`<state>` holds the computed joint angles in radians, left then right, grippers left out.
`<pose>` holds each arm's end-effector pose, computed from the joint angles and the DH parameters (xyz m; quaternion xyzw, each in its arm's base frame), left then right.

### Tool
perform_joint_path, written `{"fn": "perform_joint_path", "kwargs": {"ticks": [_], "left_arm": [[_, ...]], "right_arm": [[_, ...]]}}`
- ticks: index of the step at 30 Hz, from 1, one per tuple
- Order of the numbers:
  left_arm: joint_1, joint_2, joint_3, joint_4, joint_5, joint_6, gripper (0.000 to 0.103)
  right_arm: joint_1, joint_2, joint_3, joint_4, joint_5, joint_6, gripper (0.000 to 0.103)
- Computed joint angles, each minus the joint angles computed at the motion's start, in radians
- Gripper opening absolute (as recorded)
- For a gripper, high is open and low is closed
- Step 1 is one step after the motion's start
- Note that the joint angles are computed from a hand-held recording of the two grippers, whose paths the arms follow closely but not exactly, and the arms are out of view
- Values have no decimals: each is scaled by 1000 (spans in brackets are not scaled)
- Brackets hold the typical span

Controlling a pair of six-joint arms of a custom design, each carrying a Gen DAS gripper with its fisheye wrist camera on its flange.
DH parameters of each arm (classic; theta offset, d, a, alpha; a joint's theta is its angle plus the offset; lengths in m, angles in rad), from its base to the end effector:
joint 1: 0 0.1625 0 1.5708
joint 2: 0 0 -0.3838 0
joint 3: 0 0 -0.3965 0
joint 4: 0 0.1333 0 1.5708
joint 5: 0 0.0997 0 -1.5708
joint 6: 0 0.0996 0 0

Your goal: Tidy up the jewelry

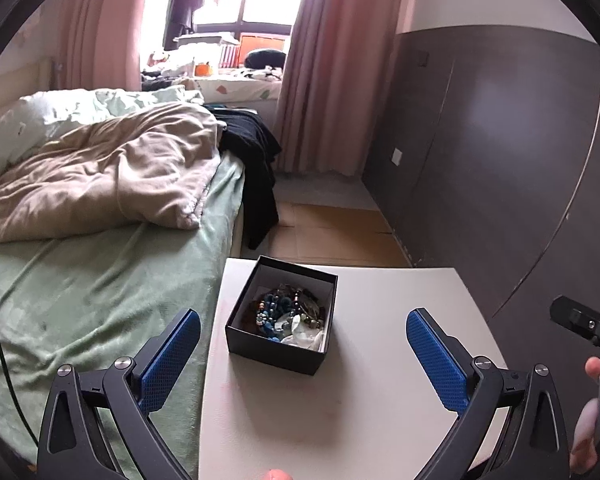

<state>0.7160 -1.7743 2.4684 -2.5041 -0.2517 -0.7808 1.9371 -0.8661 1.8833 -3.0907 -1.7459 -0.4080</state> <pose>-0.0981 -0.3899 0.2843 -0.0440 0.7868 -0.5084 0.3472 0.3202 -0.5109 0.0797 0.3441 -0.9017 0.2459 0.0898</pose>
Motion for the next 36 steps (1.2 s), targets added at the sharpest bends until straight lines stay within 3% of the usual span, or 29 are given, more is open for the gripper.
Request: {"fn": "perform_joint_path", "kwargs": {"ticks": [12, 36], "left_arm": [[-6, 44, -2, -65, 18, 45, 103], [-40, 21, 0, 13, 13, 14, 103]], "right_arm": [[-12, -16, 6, -7, -3, -22, 103], [-12, -24, 13, -13, -14, -29, 103]]}}
